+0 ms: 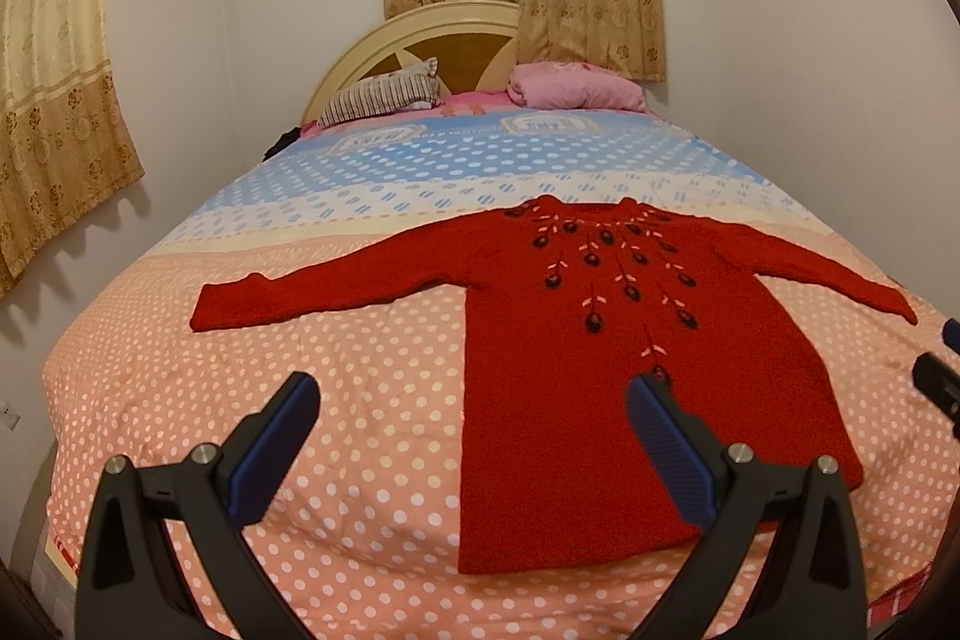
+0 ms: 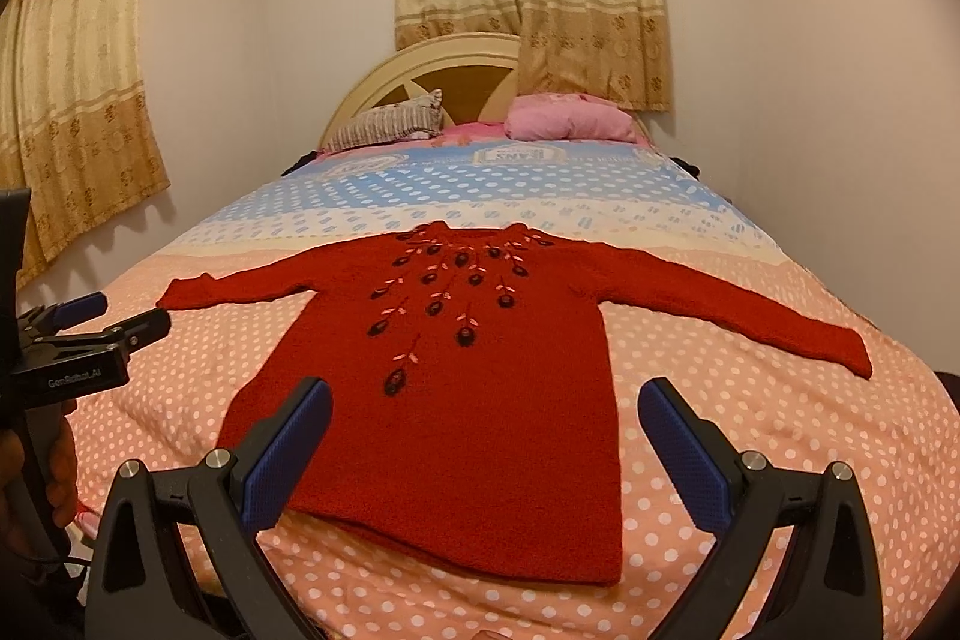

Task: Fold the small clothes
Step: 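Move the right gripper to the sweater sleeve cuff and grasp it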

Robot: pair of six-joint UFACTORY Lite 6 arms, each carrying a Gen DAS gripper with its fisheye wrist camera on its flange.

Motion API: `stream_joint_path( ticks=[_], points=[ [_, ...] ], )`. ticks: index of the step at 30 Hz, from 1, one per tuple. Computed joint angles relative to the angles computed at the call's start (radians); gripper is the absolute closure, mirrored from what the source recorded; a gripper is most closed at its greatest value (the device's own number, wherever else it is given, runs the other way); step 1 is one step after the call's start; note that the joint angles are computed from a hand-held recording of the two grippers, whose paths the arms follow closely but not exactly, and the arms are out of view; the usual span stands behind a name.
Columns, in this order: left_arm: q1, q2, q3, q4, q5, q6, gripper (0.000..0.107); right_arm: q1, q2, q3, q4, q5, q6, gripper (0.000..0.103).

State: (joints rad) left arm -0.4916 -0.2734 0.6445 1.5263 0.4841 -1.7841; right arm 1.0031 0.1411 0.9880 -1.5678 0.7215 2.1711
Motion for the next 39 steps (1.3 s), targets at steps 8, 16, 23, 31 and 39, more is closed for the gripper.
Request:
stream_joint_path(
  ticks=[8, 16, 23, 31, 39],
  points=[
    [0.084, 0.241, 0.173, 0.106, -0.06, -0.023, 0.004, -0.193, 0.054, 0.015, -0.037, -0.107, -0.004, 0.001],
    [0.137, 0.49, 0.398, 0.078, -0.107, 0.048, 0.004, -0.427, 0.12, 0.061, -0.069, -0.271, -0.039, 0.001],
    [0.165, 0.721, 0.648, -0.104, -0.128, 0.266, 0.004, -0.644, 0.222, 0.141, -0.072, -0.398, -0.077, 0.001],
    [0.169, 0.97, 0.921, -0.31, -0.152, 0.489, 0.004, -0.867, 0.358, 0.241, -0.059, -0.526, -0.11, 0.001],
    [0.18, 1.166, 1.159, -0.513, -0.121, 0.701, 0.004, -1.151, 0.376, 0.258, -0.235, -0.622, 0.047, 0.001]
  ],
)
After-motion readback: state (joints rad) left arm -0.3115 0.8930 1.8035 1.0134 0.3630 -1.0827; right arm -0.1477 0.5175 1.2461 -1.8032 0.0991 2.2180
